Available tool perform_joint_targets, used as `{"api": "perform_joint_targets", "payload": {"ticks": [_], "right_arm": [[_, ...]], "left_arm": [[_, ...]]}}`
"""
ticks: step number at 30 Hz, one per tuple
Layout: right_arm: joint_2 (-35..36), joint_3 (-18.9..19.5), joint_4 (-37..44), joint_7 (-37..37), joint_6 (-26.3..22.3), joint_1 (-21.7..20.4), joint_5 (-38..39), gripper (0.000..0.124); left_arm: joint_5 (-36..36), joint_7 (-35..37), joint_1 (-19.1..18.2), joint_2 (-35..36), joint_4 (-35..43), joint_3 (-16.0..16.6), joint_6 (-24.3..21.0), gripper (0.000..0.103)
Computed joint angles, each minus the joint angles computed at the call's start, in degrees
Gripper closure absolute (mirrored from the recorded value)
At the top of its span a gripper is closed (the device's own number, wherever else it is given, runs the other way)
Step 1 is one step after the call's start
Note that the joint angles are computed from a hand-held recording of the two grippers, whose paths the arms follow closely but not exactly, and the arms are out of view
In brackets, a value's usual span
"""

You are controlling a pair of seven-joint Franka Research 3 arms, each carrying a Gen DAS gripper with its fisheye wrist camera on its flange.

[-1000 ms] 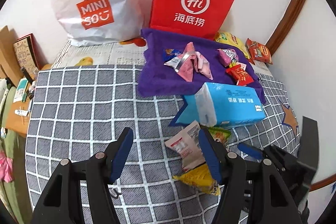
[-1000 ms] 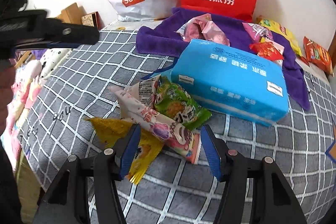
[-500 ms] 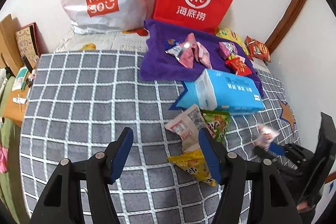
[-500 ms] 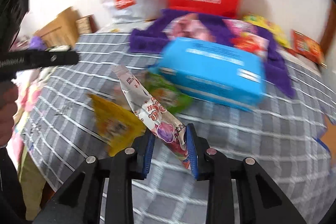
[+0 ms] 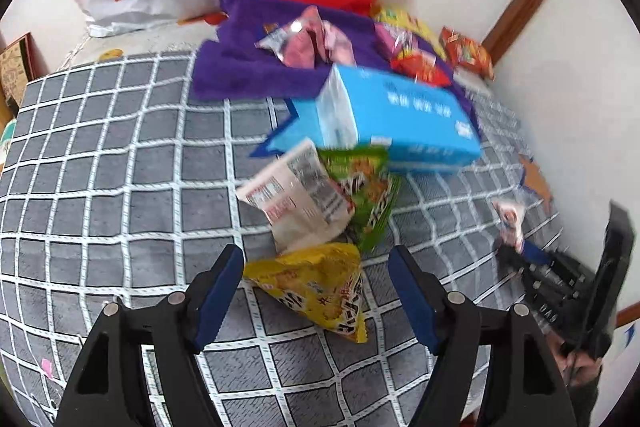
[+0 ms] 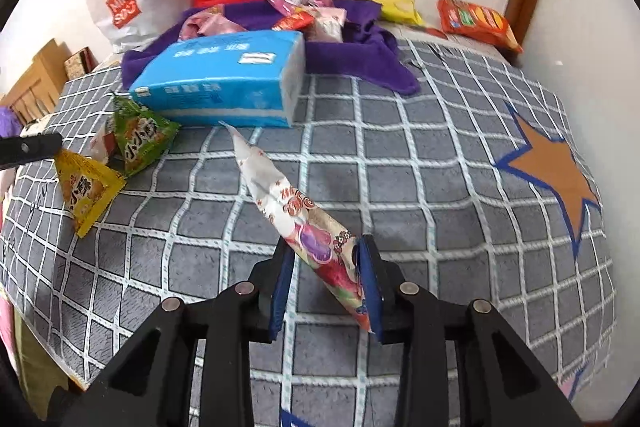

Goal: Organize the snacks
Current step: 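Grasp the yellow chip bag with the left tool while the right tool lifts the candy stick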

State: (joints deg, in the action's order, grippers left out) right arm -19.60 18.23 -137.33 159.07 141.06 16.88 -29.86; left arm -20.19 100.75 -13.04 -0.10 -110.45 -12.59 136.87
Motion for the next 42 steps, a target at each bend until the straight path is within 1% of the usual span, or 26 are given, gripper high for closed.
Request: {"api": "perform_joint_targets", "payload": {"ticks": [3,7,10,12,14,18,21,27,31,37,42], "right_arm": [[1.32,0.07,0.02,2.24,2.65,-1.30,-2.36,0.088],[2.19,-0.92,-0.63,2.88,6.23,-1.62,-2.97,0.089],[2.32,-0.68,-1.03,3.74,7.34,-2.05,-4.11,0.091],[2.11,-0.81,-1.46,3.77,8.16,-2.04,-4.14,0.091],[1.64,-1.13,-2.07,3.29,9.21,-2.00,-3.49,0.092],[0.44,-1.49,-3.52,2.74,12.09,-2.32,-0.78,0.095],[-0.33,-0.23,-3.46,2.86,11.26,-3.16,0.00,0.096],[-1.93,0.92,-3.97,3.15,10.86,-3.42,2.19,0.097],[-2.93,1.70,-3.71,3.74,9.50,-3.62,3.41,0.097],[-4.61,2.85,-2.57,4.36,8.15,-4.43,3.03,0.098],[-4.57,3.07,-0.21,3.06,6.60,-4.73,2.56,0.098]], "left_arm": [[2.44,-1.67,-0.37,1.03,-0.07,-0.45,-0.76,0.030],[3.58,-2.56,-0.55,1.20,-1.19,-0.72,0.11,0.030],[4.04,-2.60,-0.60,1.23,-2.03,-0.80,1.18,0.034],[4.28,-2.28,-0.58,1.21,-2.28,-0.81,1.86,0.038],[3.53,-0.88,-0.56,0.93,-2.28,-0.81,1.65,0.045],[2.73,0.52,-0.62,0.10,-2.36,-0.67,1.43,0.048],[0.70,2.13,-0.63,-1.08,-2.77,-0.33,0.75,0.048],[0.17,2.64,-1.23,-3.17,-3.01,0.18,0.68,0.048],[-1.77,4.20,-1.81,-4.64,-2.93,0.71,0.61,0.048],[-3.08,5.36,-2.55,-5.04,-1.00,1.00,0.33,0.048],[-4.26,5.62,-2.70,-3.79,2.65,0.89,-0.94,0.048]]}}
